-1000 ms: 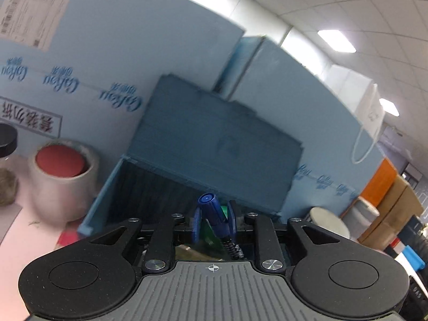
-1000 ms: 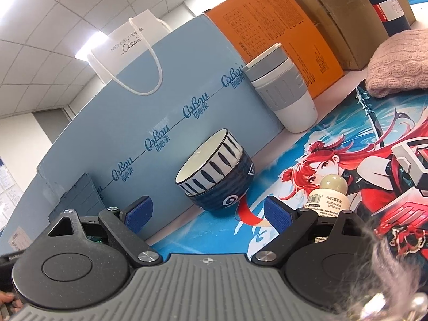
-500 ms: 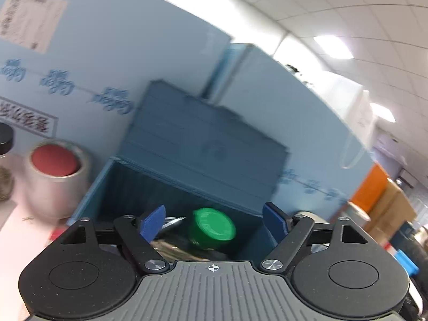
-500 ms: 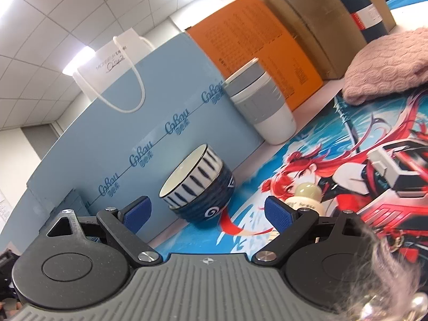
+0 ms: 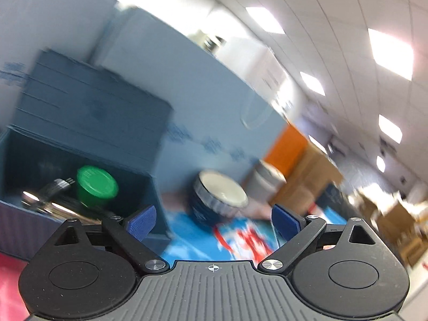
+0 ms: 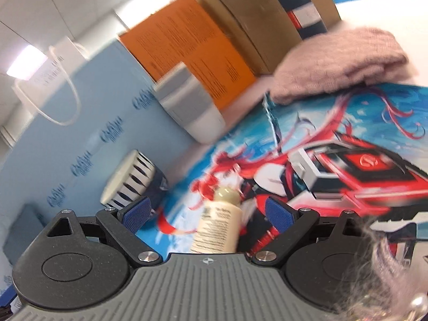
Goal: Organize rigid objects
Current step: 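Grasp the cream lotion bottle with the right gripper and lift it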
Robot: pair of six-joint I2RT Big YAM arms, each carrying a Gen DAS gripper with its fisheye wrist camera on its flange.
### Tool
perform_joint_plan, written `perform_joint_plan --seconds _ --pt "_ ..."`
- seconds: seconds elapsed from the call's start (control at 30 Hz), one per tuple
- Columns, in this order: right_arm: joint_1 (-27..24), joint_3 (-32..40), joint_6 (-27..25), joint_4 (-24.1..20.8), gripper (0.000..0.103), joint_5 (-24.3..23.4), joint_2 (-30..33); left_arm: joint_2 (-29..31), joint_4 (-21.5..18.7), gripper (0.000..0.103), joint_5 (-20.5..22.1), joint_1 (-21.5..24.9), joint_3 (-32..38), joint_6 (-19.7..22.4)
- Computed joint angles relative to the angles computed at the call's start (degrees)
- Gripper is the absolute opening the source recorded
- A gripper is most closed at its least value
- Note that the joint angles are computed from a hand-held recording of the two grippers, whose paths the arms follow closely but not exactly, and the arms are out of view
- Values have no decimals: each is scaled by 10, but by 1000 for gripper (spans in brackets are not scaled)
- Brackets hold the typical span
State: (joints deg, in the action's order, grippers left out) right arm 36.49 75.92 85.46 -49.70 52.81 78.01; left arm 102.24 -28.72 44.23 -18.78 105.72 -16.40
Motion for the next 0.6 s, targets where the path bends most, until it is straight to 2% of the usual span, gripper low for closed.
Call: perform_joint_plan --seconds 0.03,0.1,0.13,0.17,0.27,0.37,0.5,0.6 --pt "-4 3 -5 -2 92 -13 4 4 -29 97 3 -4 12 30" --pt "-11 18 -9 -19 89 -26 18 3 -53 97 -10 -13 16 67" --pt "-15 34 2 -44 85 -31 30 2 -58 97 -17 -15 16 77" --pt "-18 49 15 -70 74 -35 42 1 -60 97 -18 -17 14 84" --pt "-29 81 21 -114 63 -58 67 -3 -55 98 -9 -16 7 82" --pt "-34 111 32 -158 56 -62 90 -1 -50 99 -7 -13 7 72" --pt "-40 143 25 -199 55 -67 113 8 -64 99 -5 -9 21 69" --pt "-43 169 18 -233 49 -71 130 10 -67 99 -3 -8 24 67"
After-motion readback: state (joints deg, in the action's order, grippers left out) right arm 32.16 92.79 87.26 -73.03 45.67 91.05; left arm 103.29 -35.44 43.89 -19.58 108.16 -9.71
